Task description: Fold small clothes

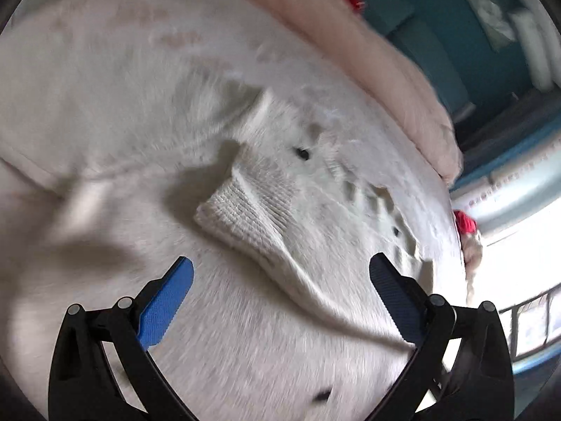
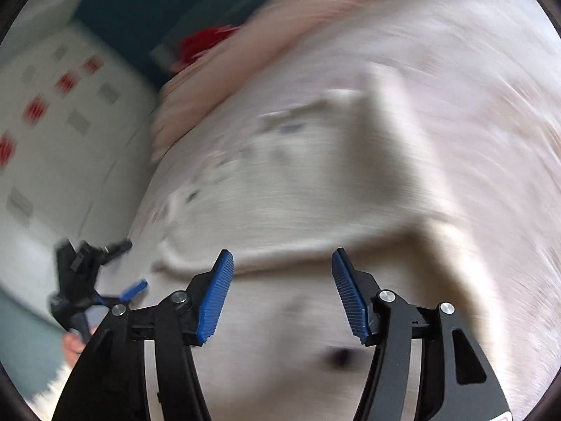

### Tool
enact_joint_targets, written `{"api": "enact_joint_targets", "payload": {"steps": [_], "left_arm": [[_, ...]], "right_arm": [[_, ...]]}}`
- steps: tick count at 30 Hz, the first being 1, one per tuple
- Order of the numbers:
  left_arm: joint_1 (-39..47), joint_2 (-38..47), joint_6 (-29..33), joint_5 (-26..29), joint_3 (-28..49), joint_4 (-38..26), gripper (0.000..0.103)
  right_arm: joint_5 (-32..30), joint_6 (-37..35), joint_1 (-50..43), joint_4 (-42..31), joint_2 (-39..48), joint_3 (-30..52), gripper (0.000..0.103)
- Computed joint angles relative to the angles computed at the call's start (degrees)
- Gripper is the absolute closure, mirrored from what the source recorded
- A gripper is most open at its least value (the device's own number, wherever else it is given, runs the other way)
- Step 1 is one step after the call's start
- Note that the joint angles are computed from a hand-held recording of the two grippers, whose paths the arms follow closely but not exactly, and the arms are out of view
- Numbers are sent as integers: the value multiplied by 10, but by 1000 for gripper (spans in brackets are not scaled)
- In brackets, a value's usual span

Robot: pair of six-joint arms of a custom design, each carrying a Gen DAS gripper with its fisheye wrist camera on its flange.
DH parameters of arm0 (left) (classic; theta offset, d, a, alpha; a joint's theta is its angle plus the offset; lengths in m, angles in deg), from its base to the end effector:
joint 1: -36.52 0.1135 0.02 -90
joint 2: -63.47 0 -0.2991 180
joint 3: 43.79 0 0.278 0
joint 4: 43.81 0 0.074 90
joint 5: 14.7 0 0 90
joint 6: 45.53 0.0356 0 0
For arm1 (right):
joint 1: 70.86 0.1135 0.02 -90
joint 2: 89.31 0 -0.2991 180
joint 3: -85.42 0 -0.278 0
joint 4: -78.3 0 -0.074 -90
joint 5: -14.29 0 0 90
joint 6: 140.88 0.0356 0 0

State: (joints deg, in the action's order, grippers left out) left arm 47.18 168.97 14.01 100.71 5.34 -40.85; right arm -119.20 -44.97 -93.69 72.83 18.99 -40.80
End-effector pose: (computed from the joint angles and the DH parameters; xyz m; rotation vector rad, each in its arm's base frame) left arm 0.3145 0.0437 0.0850 -0.7039 2.4076 -0.6977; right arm 0.3092 -0.1036 0.0846 0.3460 2.3815 0.8497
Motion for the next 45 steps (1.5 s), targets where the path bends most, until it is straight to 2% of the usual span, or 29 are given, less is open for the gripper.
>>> {"api": "enact_joint_targets", "payload": {"steps": [2,3,4,5,6,7,8,9,11,14,16,18,19,20,21,22,25,27,29,32,34,35,37,38,40,41,42,44,45], "left_arm": [[-13,56,-50,-1,28,20,5],[-22,65,-68,-18,30,34,6],[-34,65,-80,-41,28,52,10],[-41,65,-76,-49,34,51,36],[-47,68,-60,-39,50,40,60],[-41,78,-44,-11,67,32,98],[-40,76,-39,1,79,20,95],[-41,50,-40,-11,74,33,95],[-33,-1,-16,-13,58,58,95],[-15,-61,11,0,38,84,95],[-13,-44,42,-15,33,90,95],[-21,24,68,-41,52,71,95],[-26,78,76,-60,68,50,95],[-28,115,74,-70,70,52,95],[-20,130,70,-57,48,102,94],[-16,131,57,-53,9,179,93],[-15,142,38,-43,-4,220,92],[-11,159,37,-34,-12,259,91],[-7,174,30,-27,-25,300,91],[-3,181,27,-19,-31,320,91],[-11,187,23,-28,-32,330,91],[-2,188,31,-23,-43,339,91],[-2,183,33,-25,-48,341,91],[-2,184,34,-25,-51,346,91],[-2,186,30,-22,-52,352,91],[-1,189,28,-19,-53,359,91],[2,190,27,-15,-54,363,91],[6,194,26,-8,-53,368,91],[7,194,26,-7,-54,368,91]], "right_arm": [[-18,17,-31,-8,39,20,46],[-27,24,-36,0,57,26,46],[-35,40,-39,16,75,35,46],[-34,61,-36,36,84,40,46],[-26,84,-25,56,92,46,54],[-19,108,-12,72,94,55,70],[-9,122,-3,83,91,61,95],[-4,139,3,104,81,63,95],[-2,180,6,189,37,33,96],[-16,178,-9,231,-6,4,96],[4,126,-5,187,28,20,97],[73,54,21,90,103,69,97],[84,44,23,75,126,74,98],[64,56,12,114,120,56,98],[62,56,8,94,106,59,97],[62,58,6,78,95,61,94],[73,39,-5,38,39,35,88],[103,31,-10,65,-3,-5,88],[132,53,3,120,-43,-43,87],[140,58,48,123,-43,-13,87],[170,35,85,106,0,39,87],[207,17,106,79,43,80,88],[267,11,121,28,125,150,101],[249,26,111,42,141,154,102],[242,52,101,75,111,120,101],[244,60,101,102,85,92,95],[247,55,101,123,65,67,95],[280,29,108,121,68,52,95],[294,18,112,111,90,61,101]]}}
